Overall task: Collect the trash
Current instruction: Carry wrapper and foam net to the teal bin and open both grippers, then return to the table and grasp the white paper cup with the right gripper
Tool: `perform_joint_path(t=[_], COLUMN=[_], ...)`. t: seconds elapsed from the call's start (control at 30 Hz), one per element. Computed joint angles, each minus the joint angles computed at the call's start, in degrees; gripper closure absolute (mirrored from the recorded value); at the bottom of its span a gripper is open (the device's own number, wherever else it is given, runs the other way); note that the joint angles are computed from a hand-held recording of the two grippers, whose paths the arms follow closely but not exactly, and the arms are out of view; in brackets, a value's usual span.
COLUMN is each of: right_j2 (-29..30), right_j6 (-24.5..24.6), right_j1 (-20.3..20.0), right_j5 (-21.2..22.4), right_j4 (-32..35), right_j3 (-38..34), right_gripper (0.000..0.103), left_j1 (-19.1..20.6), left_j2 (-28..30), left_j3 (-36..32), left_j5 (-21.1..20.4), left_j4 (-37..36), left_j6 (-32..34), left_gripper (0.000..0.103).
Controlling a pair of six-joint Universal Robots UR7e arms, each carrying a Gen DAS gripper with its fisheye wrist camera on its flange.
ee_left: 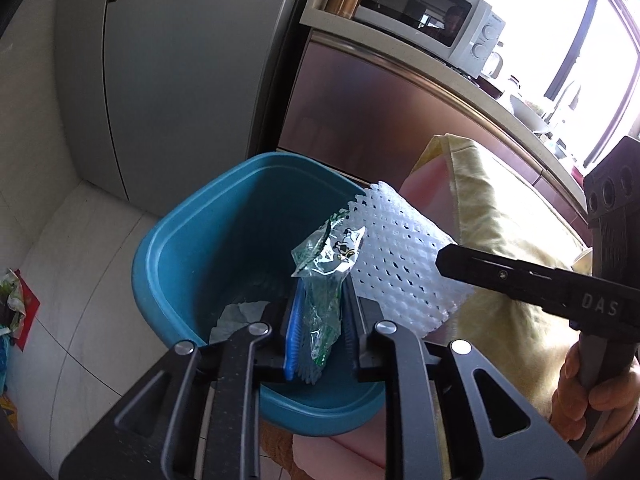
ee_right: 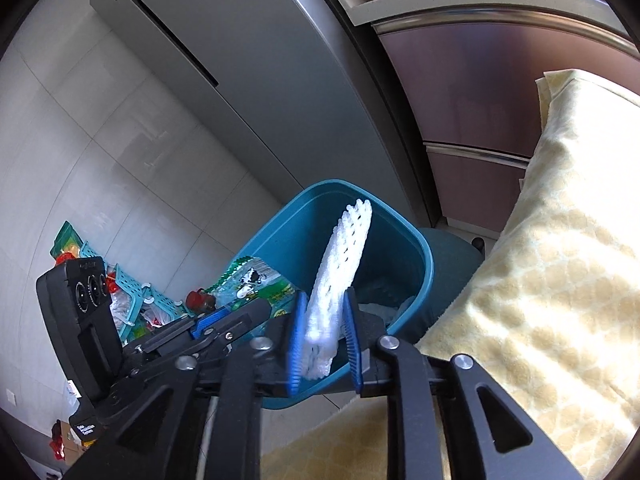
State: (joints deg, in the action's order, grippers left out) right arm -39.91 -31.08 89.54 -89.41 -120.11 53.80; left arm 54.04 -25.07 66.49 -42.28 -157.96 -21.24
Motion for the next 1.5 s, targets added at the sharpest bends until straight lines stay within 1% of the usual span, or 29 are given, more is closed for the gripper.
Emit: perform_joint_path(t=[0.03,0.1,0.23,0.3,0.4,0.5,0.57,0.7,0.8,0.9,1.03,1.17,1.27,1.33,1.43,1.5], right_j2=[0.2,0.2,0.4,0.2,-0.8,-3.3,-5.2,-9.6,-13.2,-16.4,-20.1,-23.0,-25.1,-26.2,-27.2,-27.4], right_j6=[-0.1,-0.1,-0.3,-0.5,-0.9,-2.8,-4.2,-8.5,-10.5,-11.0,-9.6,-7.7,-6.4,-5.5,-3.5,-2.0], right_j1=[0.0,-0.1,-0.3,-0.6,-1.0,-1.2,-1.5,-2.2,-3.2,-4.6,-7.2,-9.7,-11.6,-12.7,-14.8,-16.0], right_j5=[0.0,0.1,0.6,1.3,2.9,4.9,6.2,9.0,11.0,12.5,14.0,13.5,12.4,10.9,10.4,10.1], right_j4=[0.1,0.1,0.2,0.5,0.9,-0.4,-1.0,-3.1,-5.0,-8.0,-10.8,-13.7,-16.6,-19.3,-20.7,-21.7], right_j3=[-0.3,-0.4,-0.6,-0.5,-0.1,2.4,4.1,8.0,11.0,13.9,16.6,18.6,20.7,22.0,22.3,22.5], right_gripper=[0.084,0.083,0.082,0.079,0.078,0.073,0.072,0.070,0.067,0.065,0.065,0.065,0.064,0.064,0.064,0.064], left_j1=[0.1,0.2,0.2,0.0,-0.6,-1.4,-2.1,-3.8,-5.0,-5.9,-6.7,-7.2,-7.6,-7.8,-7.8,-7.8], left_j2=[0.2,0.4,0.7,0.7,0.5,0.1,-0.2,-0.6,-0.3,0.7,3.0,6.2,10.0,12.0,15.9,19.1], left_j3=[-0.3,-0.6,-0.7,-0.4,0.2,1.2,1.9,3.1,3.1,2.1,-1.0,-5.4,-11.1,-14.2,-20.6,-26.1], left_j5=[0.0,0.1,0.5,0.9,1.0,0.6,-0.3,-2.6,-5.9,-9.9,-15.6,-20.1,-23.1,-25.5,-28.4,-29.8], left_j4=[0.2,0.3,0.4,-0.5,-2.3,-4.7,-6.7,-10.5,-12.1,-12.0,-9.8,-5.9,-1.0,1.9,7.5,11.4], left_j6=[-0.3,-0.7,-0.9,-0.2,1.2,3.1,4.6,9.0,12.1,14.7,16.7,17.6,17.6,17.6,17.2,17.1], left_gripper=[0.078,0.068,0.067,0.067,0.066,0.064,0.062,0.056,0.051,0.046,0.045,0.044,0.044,0.042,0.041,0.040])
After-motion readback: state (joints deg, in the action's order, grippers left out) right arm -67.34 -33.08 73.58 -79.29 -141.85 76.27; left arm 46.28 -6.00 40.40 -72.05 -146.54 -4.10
